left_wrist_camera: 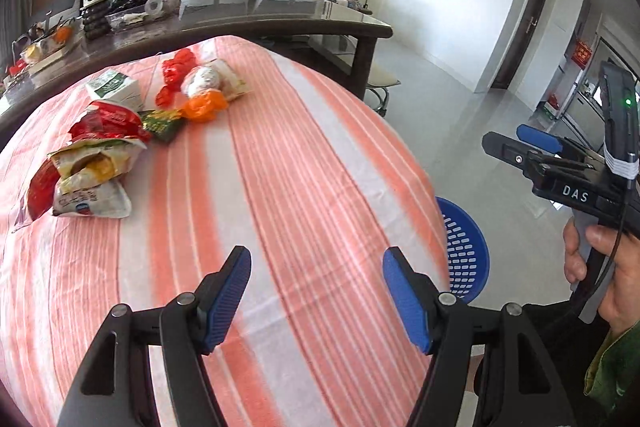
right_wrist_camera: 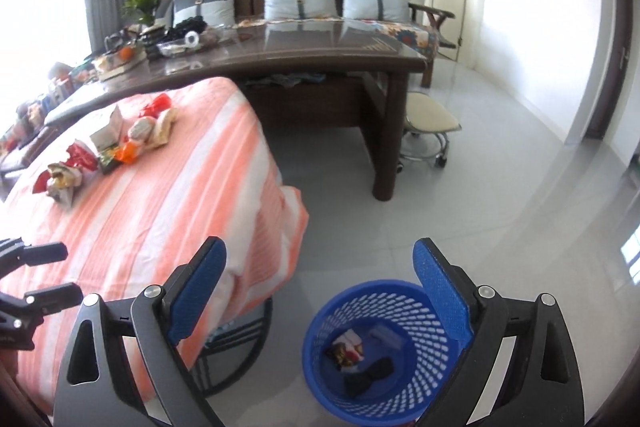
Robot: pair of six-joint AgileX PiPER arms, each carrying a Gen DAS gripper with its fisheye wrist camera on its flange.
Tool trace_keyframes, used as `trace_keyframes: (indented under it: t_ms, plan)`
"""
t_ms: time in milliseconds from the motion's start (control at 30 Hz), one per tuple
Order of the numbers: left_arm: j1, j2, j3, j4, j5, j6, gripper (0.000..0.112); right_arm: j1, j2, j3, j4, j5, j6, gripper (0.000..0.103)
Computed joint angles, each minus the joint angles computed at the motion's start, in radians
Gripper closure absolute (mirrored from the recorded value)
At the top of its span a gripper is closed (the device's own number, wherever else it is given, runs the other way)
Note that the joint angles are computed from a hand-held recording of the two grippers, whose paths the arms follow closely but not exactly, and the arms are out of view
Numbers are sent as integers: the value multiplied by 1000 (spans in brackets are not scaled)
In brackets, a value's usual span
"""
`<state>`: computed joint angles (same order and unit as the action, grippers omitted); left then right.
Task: Collect trash
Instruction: 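Carry both items over the blue wastebasket and open both tools, then return both tools to the table toward the red snack wrapper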
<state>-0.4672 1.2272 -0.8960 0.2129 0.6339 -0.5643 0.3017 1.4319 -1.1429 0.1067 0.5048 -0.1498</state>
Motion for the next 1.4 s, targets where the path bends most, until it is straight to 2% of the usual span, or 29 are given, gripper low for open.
trace_keyframes:
  t_ms: [200,333,500,700,933,1033,1200,1300,1400]
  plan:
    - [97,-98,73,-22,19,49,42,137,-39,51,-109,-76,127,8]
    - [134,-139,98,-41,31,93,42,212,-58,73,-240,-109,275,8]
    - [144,-172,120,8,43,87,42,282,-53,79,-349,-113,429,7]
    - [251,-206,180,0,24,164,42,357,-17,58,-442,-100,556,5]
    - [458,-233,226,-182,14,418,42,453,75,-1,-522,-68,603,5]
    - [564,-236,235,-298,15,560,42,478,106,-22,-502,-58,571,5]
    - [711,-247,232,-444,41,750,42,515,128,-31,-533,-52,569,5]
    - [821,-243,208,-555,84,901,42,524,134,-31,-551,-54,580,5]
    - [991,-196,123,-731,193,1136,42,517,134,-32,-528,-54,565,5]
